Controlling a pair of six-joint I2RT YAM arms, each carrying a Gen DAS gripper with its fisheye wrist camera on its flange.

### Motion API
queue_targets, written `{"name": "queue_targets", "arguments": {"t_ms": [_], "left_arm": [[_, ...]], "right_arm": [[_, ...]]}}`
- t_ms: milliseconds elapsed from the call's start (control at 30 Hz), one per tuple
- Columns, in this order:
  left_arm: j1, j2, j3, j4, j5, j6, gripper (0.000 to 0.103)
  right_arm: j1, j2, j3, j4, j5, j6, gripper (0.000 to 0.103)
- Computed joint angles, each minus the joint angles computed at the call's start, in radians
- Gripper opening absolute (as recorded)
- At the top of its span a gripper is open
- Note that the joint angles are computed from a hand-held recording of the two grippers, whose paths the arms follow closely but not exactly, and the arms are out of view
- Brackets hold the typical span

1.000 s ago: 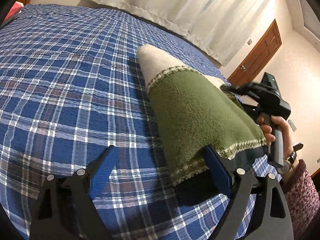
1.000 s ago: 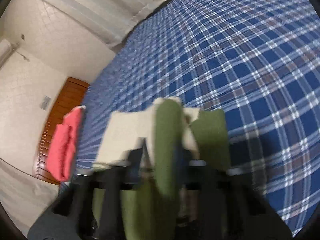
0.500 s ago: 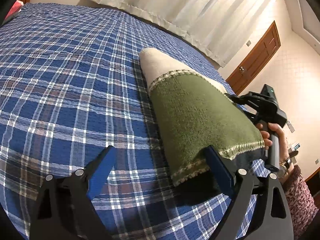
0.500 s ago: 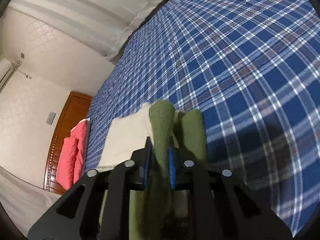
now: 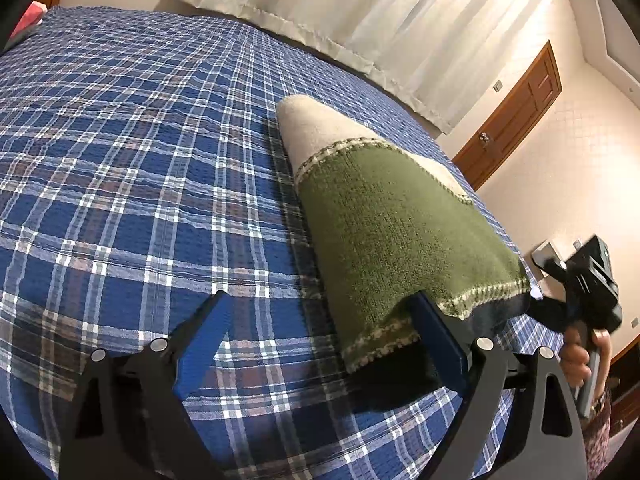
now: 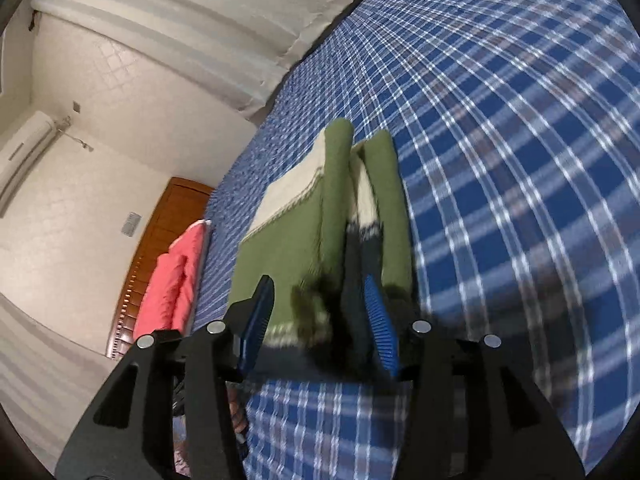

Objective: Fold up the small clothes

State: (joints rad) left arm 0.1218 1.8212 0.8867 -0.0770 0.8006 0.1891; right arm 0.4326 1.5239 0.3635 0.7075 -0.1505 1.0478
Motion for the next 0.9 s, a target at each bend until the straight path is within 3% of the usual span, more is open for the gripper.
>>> {"name": "queue_targets", "arguments": {"t_ms": [233, 367, 467, 700, 833, 900], "left_arm": [[0.000, -0.002, -0.001, -0.001, 0.000, 0.000, 0.089], [-0.001, -0.003, -0.002, -0.001, -0.001, 0.000, 0.089], [-0.003, -0.005, -0.003, -0.001, -0.005, 0.000, 0.089], [-0.006, -0.002, 0.002, -0.002, -0.016, 0.005, 0.090], [-0.006, -0.003, 0.002, -0.004, -0.015, 0.005, 0.090], [0.000, -0.005, 0.011, -0.027, -0.007, 0.010, 0.090]], "right_arm": [[0.018, 0.062, 0.007, 0.014, 0.000, 0.017, 0.046], [0.011, 0.100, 0.020, 0.024, 0.003, 0.025, 0.019], [0.009, 0.117, 0.006, 0.033, 0.019, 0.012, 0.012], [-0.033, 0.296, -0.072, 0.367, -0.054, 0.074, 0.011], [-0.036, 0.290, -0.084, 0.379, -0.073, 0.064, 0.012], [-0.027, 0.243, -0.087, 0.336, -0.066, 0.057, 0.019]]}}
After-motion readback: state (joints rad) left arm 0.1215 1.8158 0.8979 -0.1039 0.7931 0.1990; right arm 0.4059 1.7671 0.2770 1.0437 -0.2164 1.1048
